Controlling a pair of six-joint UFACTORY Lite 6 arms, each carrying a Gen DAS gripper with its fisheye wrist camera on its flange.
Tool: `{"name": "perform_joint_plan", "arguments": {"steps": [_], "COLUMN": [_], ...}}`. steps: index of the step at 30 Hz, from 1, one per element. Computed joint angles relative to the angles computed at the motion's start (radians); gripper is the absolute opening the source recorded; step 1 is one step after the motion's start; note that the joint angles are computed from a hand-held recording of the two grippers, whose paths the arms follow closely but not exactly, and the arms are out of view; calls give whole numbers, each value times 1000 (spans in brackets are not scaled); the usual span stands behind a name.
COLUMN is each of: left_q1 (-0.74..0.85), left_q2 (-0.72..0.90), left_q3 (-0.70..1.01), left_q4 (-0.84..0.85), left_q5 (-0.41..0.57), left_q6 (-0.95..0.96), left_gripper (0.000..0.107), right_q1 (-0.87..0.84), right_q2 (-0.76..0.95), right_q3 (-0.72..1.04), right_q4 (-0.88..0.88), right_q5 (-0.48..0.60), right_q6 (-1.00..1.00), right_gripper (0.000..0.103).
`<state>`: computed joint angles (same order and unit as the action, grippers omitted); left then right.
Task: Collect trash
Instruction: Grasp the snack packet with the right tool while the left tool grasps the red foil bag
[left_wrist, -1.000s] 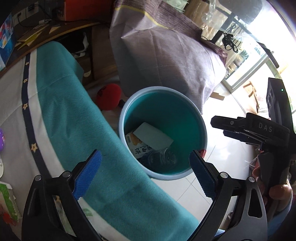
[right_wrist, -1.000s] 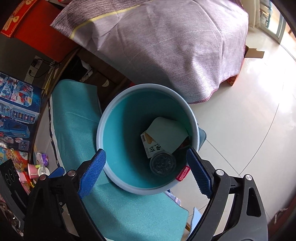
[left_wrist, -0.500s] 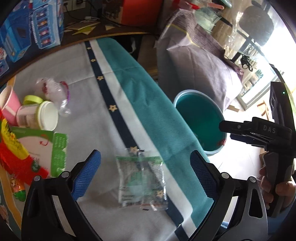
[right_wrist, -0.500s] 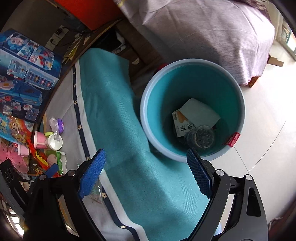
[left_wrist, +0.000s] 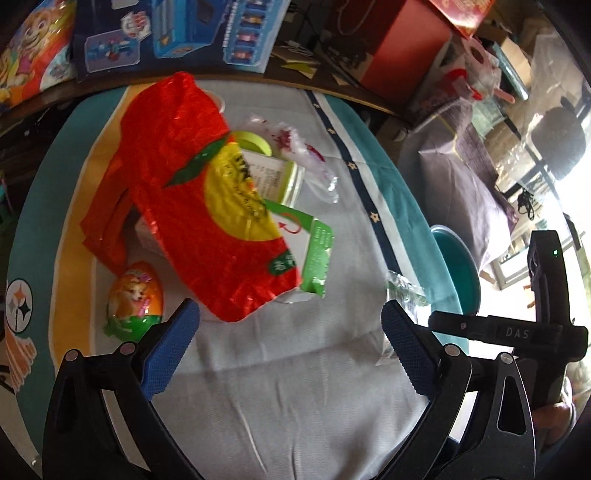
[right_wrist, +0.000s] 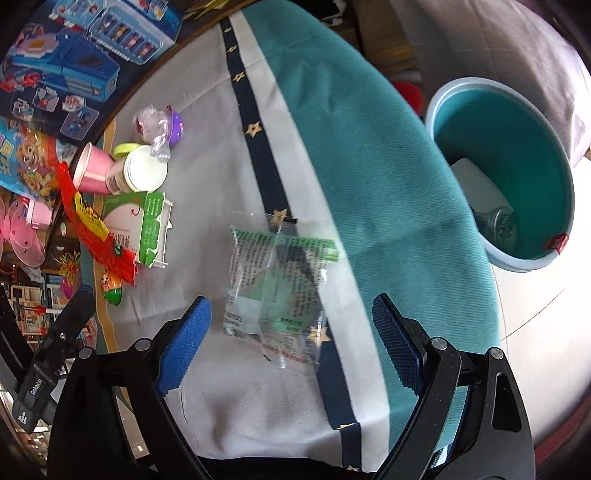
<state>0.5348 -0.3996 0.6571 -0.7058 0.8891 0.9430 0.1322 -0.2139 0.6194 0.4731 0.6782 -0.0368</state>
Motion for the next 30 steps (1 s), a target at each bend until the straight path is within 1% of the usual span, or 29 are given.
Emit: {"name": "perform_joint_plan", "arguments": {"steps": [3, 7, 12, 13, 14, 15, 17, 21, 27, 29, 30], "left_q1": [82, 177, 229, 233, 233, 234, 223, 165, 5, -62, -85], "left_q2": [32, 95, 152, 164, 174, 185, 203, 232, 267, 283, 292], "left_q3": [4, 29, 60, 68, 76, 83, 96, 129, 193, 213, 222], "left_q4": [-15, -23, -21, -22, -25, -27, -30, -33, -26, 6, 24], "left_q5": [25, 51, 57, 56, 54, 53, 44, 7, -117, -181, -202], "left_q6": [60, 130, 153, 149, 143, 139, 116, 42, -165, -260, -300], "left_gripper": [99, 99, 99, 99, 99, 99, 99, 99, 99, 99, 99], "right_q1": [91, 166, 235, 246, 261, 267, 255, 239, 140, 82, 64], "right_q2": [47, 99, 139, 142, 137, 138, 133, 112, 36, -31, -24], "right_q3": [10, 26, 39, 41, 43, 47, 51, 67, 53, 6, 12], "right_q4": [-30, -100, -223, -235, -275, -274, -178, -134, -73, -52, -39], "right_q5": [-53, -108, -164, -172, -181, -188, -185, -173, -113, -76, -69], "right_q6": [97, 215, 358, 364, 394, 381, 277, 221, 105, 40, 14], "right_gripper": [85, 85, 84, 80, 65, 58, 57, 57, 57, 57, 57]}}
